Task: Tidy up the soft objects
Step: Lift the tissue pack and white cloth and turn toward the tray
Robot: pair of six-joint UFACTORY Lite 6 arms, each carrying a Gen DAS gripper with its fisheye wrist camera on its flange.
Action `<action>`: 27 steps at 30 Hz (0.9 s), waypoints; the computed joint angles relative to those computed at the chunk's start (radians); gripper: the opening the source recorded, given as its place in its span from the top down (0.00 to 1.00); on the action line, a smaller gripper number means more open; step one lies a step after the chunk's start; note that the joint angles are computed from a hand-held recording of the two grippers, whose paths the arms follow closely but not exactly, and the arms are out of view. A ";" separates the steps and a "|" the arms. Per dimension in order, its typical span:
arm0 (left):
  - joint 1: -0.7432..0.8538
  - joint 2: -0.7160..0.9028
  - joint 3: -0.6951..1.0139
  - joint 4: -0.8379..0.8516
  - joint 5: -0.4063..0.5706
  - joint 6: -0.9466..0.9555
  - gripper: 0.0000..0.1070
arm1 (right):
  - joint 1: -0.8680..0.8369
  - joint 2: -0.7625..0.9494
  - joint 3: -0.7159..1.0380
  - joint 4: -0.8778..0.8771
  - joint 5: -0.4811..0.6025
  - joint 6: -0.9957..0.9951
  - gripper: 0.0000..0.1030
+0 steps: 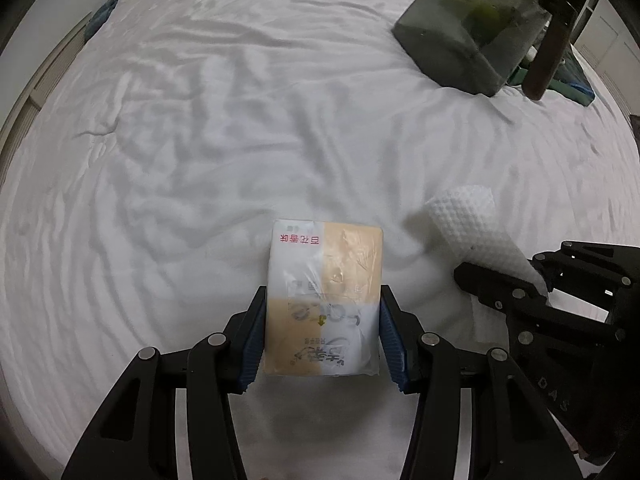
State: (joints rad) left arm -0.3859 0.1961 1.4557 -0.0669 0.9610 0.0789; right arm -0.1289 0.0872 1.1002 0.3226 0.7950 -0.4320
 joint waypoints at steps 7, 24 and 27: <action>-0.115 0.091 0.102 0.047 0.014 -0.122 0.57 | -0.085 -0.021 0.010 0.019 0.053 -0.085 0.91; -0.394 0.410 0.510 0.080 0.120 -0.307 0.57 | -0.433 -0.059 0.043 0.048 0.220 -0.340 0.91; -0.445 0.516 0.685 0.066 0.182 -0.313 0.57 | -0.531 -0.044 0.084 0.037 0.264 -0.400 0.91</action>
State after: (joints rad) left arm -0.8312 0.7121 2.1407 -0.0012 1.1433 -0.2341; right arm -0.6603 0.0429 1.1846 0.3597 1.0593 -0.8323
